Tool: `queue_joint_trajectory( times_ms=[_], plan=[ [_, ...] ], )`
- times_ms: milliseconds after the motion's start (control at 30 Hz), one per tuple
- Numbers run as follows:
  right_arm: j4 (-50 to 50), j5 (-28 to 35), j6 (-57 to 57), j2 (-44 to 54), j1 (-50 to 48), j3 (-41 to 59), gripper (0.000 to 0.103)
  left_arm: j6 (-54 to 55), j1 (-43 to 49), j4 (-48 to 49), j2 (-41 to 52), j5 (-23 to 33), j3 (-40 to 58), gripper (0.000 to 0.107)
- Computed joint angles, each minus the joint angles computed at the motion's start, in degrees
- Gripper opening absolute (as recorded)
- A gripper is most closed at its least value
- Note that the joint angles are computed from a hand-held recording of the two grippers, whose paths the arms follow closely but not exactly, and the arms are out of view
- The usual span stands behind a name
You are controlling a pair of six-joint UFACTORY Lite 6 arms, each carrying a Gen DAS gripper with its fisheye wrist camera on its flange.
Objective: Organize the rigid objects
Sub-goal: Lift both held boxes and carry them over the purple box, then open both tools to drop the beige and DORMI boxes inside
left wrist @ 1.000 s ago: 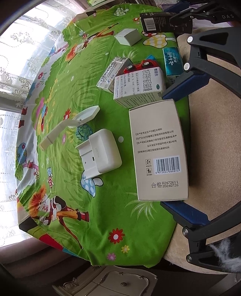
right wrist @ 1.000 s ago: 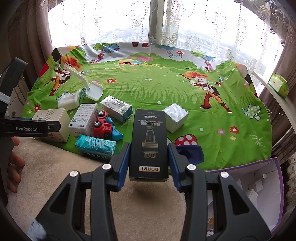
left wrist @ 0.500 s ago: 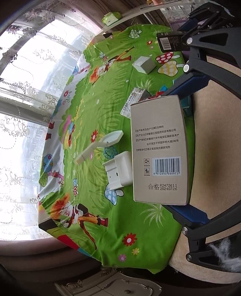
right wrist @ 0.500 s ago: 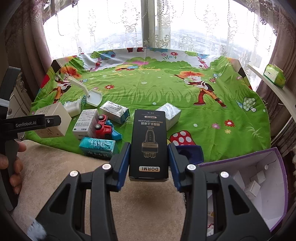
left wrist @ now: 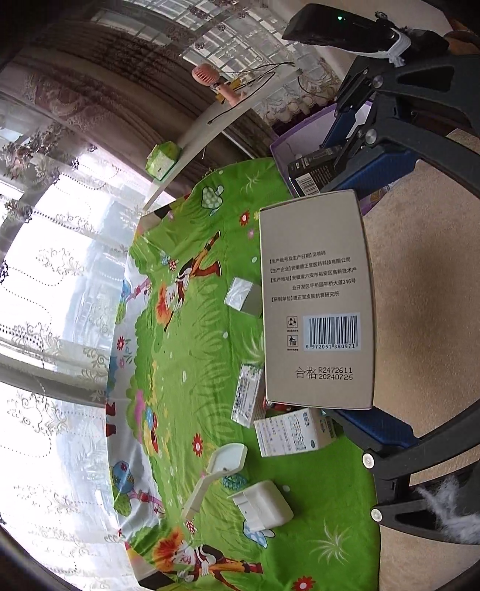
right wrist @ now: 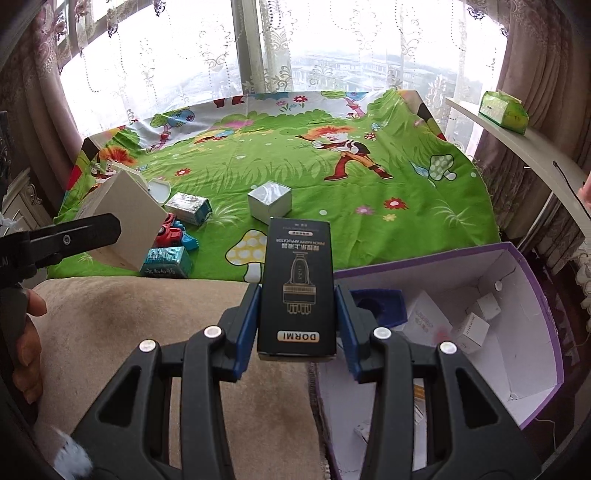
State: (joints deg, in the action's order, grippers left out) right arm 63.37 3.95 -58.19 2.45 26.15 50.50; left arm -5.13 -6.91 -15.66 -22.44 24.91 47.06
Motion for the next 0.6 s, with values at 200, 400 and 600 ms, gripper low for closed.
queue_joint_trajectory(
  times_ms=[200, 400, 600],
  plan=[
    [9.51, 3.83, -11.37, -4.49, -9.81, -5.91, 0.045, 2.69, -9.08, -1.84, 3.03, -0.90, 2.27, 0.101],
    [7.70, 5.86, -11.80, -7.10, -16.88, -8.08, 0.045, 2.18, -17.37, 0.60, 7.56, -0.84, 5.77, 0.101],
    [3.45, 4.84, -8.08, -8.38, -20.10, -8.55, 0.057, 9.81, -20.59, -4.83, 11.11, 2.89, 7.82, 0.103]
  ],
)
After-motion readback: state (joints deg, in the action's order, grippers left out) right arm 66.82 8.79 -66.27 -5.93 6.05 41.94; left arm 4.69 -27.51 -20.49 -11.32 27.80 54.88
